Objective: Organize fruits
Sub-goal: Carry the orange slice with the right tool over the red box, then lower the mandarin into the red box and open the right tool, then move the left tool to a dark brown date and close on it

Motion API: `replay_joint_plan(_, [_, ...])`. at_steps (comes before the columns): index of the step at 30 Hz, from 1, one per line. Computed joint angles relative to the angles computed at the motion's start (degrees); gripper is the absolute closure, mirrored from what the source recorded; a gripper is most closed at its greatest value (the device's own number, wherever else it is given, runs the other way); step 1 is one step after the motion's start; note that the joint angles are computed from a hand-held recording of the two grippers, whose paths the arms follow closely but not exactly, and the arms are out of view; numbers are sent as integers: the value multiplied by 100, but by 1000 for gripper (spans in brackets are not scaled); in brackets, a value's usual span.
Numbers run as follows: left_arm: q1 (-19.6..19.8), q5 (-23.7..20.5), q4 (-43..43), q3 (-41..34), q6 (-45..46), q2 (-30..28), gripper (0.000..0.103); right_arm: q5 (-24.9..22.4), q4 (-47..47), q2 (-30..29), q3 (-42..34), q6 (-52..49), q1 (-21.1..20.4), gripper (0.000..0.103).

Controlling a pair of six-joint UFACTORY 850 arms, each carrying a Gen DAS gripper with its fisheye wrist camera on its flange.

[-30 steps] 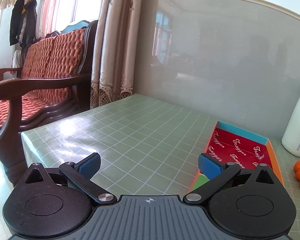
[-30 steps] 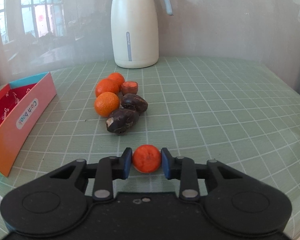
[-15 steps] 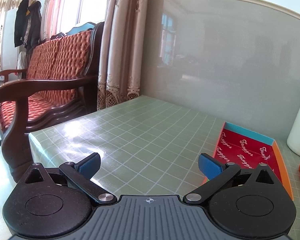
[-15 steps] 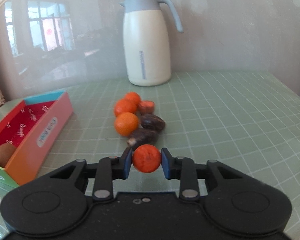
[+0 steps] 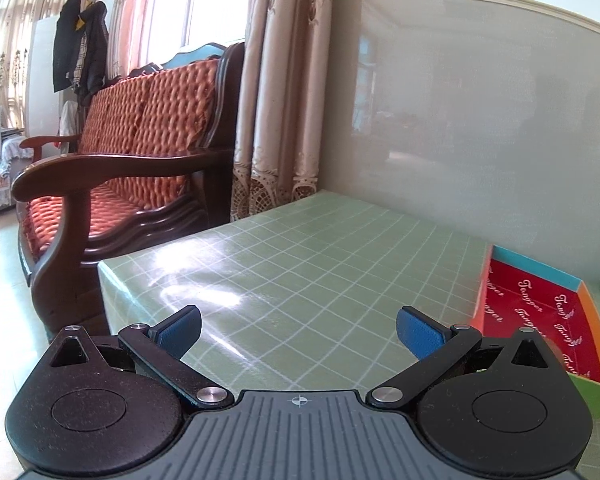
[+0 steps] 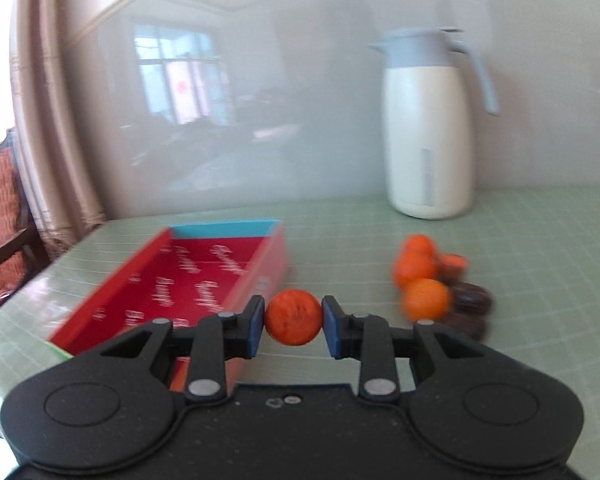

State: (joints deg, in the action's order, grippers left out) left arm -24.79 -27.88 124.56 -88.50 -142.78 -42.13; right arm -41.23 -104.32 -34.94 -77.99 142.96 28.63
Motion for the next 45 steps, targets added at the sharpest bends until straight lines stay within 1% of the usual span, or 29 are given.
replay_joint_plan(8, [124,-72,-36,134,-94,64,0,542,-102,-474,-744,-388,-17,73])
replay_joint_plan(13, [184,-180,-132,216,-40,91,0,816,146,-714,-1096,-759,-25,73])
replay_joint_plan(17, [258,-191,-299,255,31,104,0,936,417,-885,-1335,-1132,-12,72])
replay_joint_plan(20, [308,-135,-338,280,-49,126,0,914,361,-903,-1343,-1141,13,69])
replay_joint_plan(27, [272,18,-196,199,-154,93,0,595,-7,-698,-1042,-668,49,67])
replay_joint_plan(30, [196,14,-156,185,-77,89,0,388,65,-600,-905,-615,46,61])
replay_joint_plan(33, [127,39,-125,154,-30,88,0,82,254,-502,-762,-664,60,57])
replay_joint_plan(34, [109,56,-105,133,-27,82,0,-26,338,-467,-710,-696,64,51])
replay_joint_plan(35, [86,67,-80,125,-30,79,0,-137,393,-428,-649,-692,68,43])
replay_joint_plan(37, [28,106,-65,85,2,65,0,-329,486,-338,-511,-684,69,36])
replay_joint_plan(41, [-126,177,77,-7,77,19,0,-580,687,-134,-205,-699,50,34])
replay_joint_plan(42, [-171,196,154,-45,75,-2,0,-618,726,-71,-113,-667,42,33])
replay_joint_plan(44, [-275,214,308,-108,81,-37,0,-758,800,51,74,-612,28,24])
replay_joint_plan(45, [-331,238,416,-121,58,-42,0,-834,885,111,160,-635,21,22])
